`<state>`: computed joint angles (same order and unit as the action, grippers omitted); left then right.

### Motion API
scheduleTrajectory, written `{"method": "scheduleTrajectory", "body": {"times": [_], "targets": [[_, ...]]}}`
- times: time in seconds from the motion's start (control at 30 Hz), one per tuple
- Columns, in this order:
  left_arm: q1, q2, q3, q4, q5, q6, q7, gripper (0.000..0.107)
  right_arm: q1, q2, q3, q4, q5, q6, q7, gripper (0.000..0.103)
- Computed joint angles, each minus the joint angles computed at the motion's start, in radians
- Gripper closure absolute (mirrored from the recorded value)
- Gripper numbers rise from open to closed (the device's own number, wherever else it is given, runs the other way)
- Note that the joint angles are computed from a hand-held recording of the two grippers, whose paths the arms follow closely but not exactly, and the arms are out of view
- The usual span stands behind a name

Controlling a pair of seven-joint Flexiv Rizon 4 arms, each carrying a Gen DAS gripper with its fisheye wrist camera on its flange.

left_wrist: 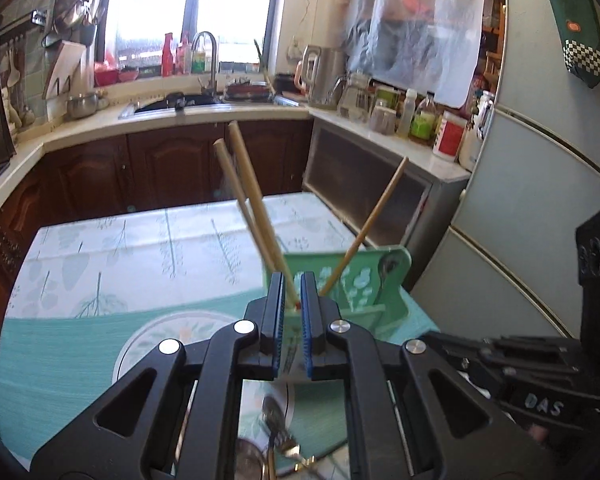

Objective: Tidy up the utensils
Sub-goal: 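Move both tools back over the chopstick pile, then grasp the black chopstick with the left tool while the right tool grasps a wooden chopstick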

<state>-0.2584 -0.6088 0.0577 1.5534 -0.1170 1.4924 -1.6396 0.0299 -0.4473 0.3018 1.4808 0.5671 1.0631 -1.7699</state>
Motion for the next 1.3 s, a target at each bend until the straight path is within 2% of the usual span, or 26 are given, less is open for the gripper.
{"method": "scheduleTrajectory", "body": {"times": [0.13, 0.27, 0.4, 0.5, 0.7, 0.8, 0.93, 1.3], "targets": [[0.035, 0.109, -0.012, 0.105, -0.003, -0.097, 0.024, 0.101, 0.007, 0.008, -0.001, 0.009, -0.012, -0.011, -0.004, 0.103], [0.086, 0.206, -0.009, 0.188, -0.016, -0.237, 0.015, 0.101, 0.015, 0.016, 0.001, 0.017, -0.018, -0.046, -0.008, 0.102], [0.095, 0.254, 0.039, 0.208, 0.066, -0.382, -0.064, 0.101, 0.027, 0.017, 0.007, 0.014, -0.012, -0.089, -0.023, 0.102], [0.149, 0.278, 0.000, 0.255, 0.029, -0.456, -0.040, 0.101, 0.047, 0.015, 0.008, 0.006, -0.020, -0.126, -0.032, 0.102], [0.218, 0.221, -0.050, 0.260, -0.089, -0.624, -0.027, 0.101, 0.099, -0.008, 0.001, -0.027, -0.056, -0.229, -0.029, 0.102], [0.234, 0.177, -0.063, 0.231, -0.143, -0.673, -0.044, 0.101, 0.119, -0.024, -0.004, -0.038, -0.070, -0.271, -0.007, 0.101], [0.260, 0.142, -0.081, 0.222, -0.219, -0.688, -0.035, 0.101, 0.120, -0.037, -0.002, -0.045, -0.060, -0.315, 0.000, 0.101], [0.236, 0.099, -0.057, 0.133, -0.152, -0.747, -0.056, 0.101, 0.119, -0.048, -0.008, -0.043, -0.049, -0.335, 0.013, 0.101]]}}
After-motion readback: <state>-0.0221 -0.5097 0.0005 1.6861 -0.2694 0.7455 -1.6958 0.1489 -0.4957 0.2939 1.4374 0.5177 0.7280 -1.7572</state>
